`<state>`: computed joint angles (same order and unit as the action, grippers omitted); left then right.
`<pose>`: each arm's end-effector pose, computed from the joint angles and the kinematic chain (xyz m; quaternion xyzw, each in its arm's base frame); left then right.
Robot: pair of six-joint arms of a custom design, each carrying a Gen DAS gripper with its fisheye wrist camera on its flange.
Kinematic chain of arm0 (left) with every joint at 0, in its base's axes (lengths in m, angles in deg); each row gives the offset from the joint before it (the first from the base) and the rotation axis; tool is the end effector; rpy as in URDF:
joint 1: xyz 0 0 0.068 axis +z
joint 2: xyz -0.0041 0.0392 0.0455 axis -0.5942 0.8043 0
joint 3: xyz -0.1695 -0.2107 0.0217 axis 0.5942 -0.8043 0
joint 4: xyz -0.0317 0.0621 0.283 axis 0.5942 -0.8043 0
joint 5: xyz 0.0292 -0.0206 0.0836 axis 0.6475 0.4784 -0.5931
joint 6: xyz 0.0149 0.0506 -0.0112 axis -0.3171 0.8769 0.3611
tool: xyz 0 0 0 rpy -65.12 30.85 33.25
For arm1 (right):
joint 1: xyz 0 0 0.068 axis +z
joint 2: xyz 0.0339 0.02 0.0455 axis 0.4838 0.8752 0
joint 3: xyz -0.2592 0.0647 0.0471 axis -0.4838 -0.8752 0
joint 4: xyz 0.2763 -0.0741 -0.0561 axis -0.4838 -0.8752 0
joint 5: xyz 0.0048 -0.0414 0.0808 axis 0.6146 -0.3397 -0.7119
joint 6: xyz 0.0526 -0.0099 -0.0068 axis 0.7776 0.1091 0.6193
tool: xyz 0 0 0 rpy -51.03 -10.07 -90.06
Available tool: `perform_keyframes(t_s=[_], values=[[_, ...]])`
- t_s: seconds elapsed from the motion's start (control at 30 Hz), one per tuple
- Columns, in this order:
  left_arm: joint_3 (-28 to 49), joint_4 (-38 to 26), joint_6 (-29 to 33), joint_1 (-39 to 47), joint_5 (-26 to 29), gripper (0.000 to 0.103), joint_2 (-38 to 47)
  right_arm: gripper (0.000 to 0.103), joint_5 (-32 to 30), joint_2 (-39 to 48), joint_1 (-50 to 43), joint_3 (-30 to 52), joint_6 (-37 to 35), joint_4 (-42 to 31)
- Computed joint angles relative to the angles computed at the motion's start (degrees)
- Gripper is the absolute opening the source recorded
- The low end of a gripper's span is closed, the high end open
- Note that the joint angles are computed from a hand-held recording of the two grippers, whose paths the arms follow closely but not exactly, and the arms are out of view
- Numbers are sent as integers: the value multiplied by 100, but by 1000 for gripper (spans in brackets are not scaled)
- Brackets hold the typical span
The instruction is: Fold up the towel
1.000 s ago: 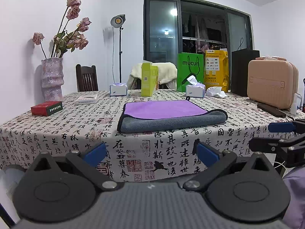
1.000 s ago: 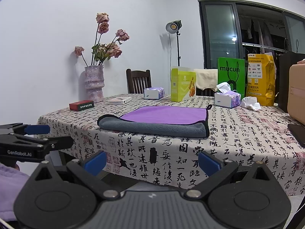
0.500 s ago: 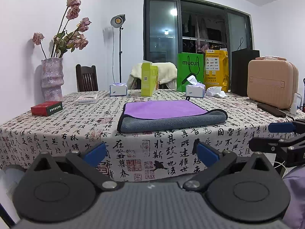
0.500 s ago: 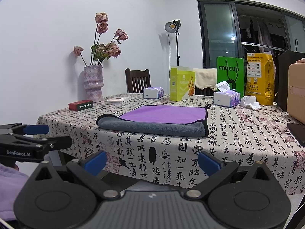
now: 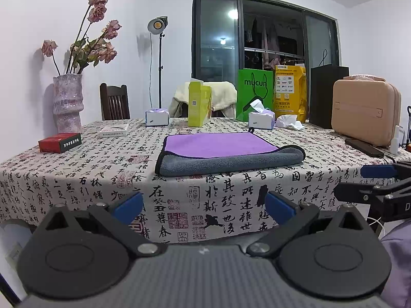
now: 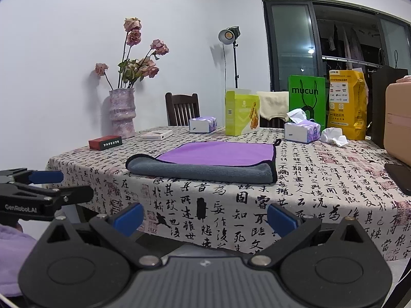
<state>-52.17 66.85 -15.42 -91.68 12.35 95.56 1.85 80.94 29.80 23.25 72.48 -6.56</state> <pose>0.1905 -0.2257 0.0822 0.0087 0.8025 -0.0037 0.5965 0.2263 0.0192 0.0756 -0.1746 0.7875 0.1634 0.5680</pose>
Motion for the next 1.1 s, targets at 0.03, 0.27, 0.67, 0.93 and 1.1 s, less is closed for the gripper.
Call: perform_keyframes(t_s=[0.03, 0.27, 0.67, 0.93, 1.1], values=[[2, 21, 25, 12, 29, 103, 15, 103, 33, 37, 9, 20, 11, 11], [25, 160, 235, 273, 238, 103, 25, 103, 133, 338, -46, 190, -58, 142], [622, 301, 769, 1393, 1352, 103, 481, 103, 354, 1268, -211, 1316, -410, -21], [1314, 131, 1061, 1875, 1886, 103, 888, 101, 386, 1807, -181, 2210, -594, -447], [1699, -139, 1038, 2196, 2173, 103, 1060, 99, 396, 2107, -107, 2797, -711, -726]])
